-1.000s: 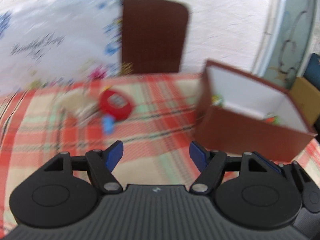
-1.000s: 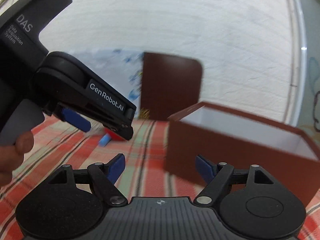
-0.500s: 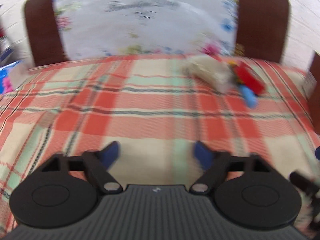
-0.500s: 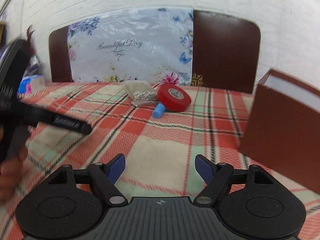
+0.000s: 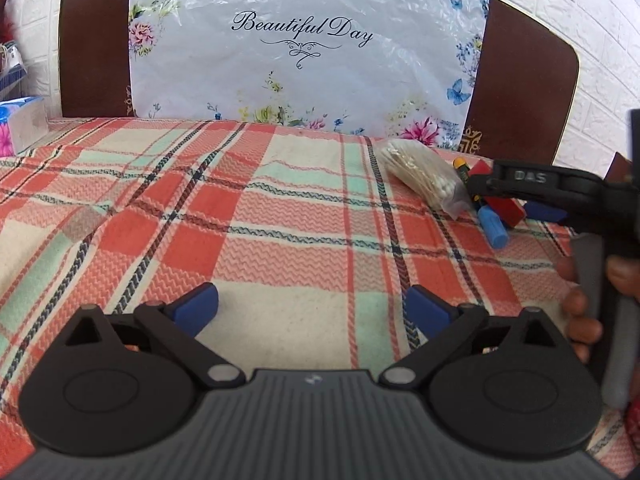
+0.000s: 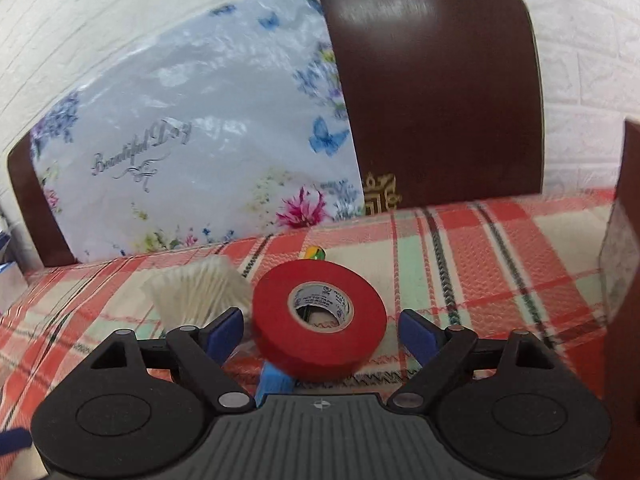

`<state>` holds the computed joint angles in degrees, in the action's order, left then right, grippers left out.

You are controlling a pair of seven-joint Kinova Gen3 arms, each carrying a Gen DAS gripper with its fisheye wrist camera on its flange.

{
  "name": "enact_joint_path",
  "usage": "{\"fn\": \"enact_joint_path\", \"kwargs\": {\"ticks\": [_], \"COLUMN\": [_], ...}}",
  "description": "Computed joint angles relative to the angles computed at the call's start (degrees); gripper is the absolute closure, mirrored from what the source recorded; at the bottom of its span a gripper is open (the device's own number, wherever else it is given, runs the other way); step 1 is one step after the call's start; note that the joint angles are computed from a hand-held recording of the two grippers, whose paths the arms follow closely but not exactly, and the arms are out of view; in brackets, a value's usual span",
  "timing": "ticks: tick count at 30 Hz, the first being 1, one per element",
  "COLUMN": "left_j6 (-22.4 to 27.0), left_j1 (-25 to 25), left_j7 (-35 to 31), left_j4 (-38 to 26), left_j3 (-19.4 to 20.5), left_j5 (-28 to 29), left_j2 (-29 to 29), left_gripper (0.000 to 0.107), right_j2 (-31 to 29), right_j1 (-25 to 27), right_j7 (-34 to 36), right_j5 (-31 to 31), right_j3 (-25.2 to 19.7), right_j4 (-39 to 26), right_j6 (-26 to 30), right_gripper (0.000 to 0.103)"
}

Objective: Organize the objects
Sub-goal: 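Move the right gripper back to the red tape roll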

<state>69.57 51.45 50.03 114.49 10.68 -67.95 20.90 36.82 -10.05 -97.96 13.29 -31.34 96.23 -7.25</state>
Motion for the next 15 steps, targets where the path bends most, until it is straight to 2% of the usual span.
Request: {"fn": "enact_joint_path", "kwargs": {"ticks": [2, 9, 15], "left_j6": [-0.4, -0.4, 0.0], "left_j1": [0.0, -0.3, -0.2], "left_j7": [0.7, 0.4, -1.2], "left_j4": [0.4, 0.2, -0.6], "left_j3": [0.0, 0.1, 0.0], "left_j5": [-0.5, -0.4, 0.5], "left_j2": [-0.2, -0.1, 0.2], "left_gripper": [0.005, 0.005, 0.005], "right_j2": [0.9, -2.9, -7.8], "right_j1": [2.1, -0.4, 7.0], "right_j7": [-0.1, -0.3, -4.1], "right_j5": [1.4, 1.4, 7.3], "right_j3": [-2.8, 1.3, -3.6], "right_j4": [-0.9, 5.0, 14.6], "right_j6": [1.4, -3.1, -5.3], "right_gripper": [0.029, 0.029, 0.029]}}
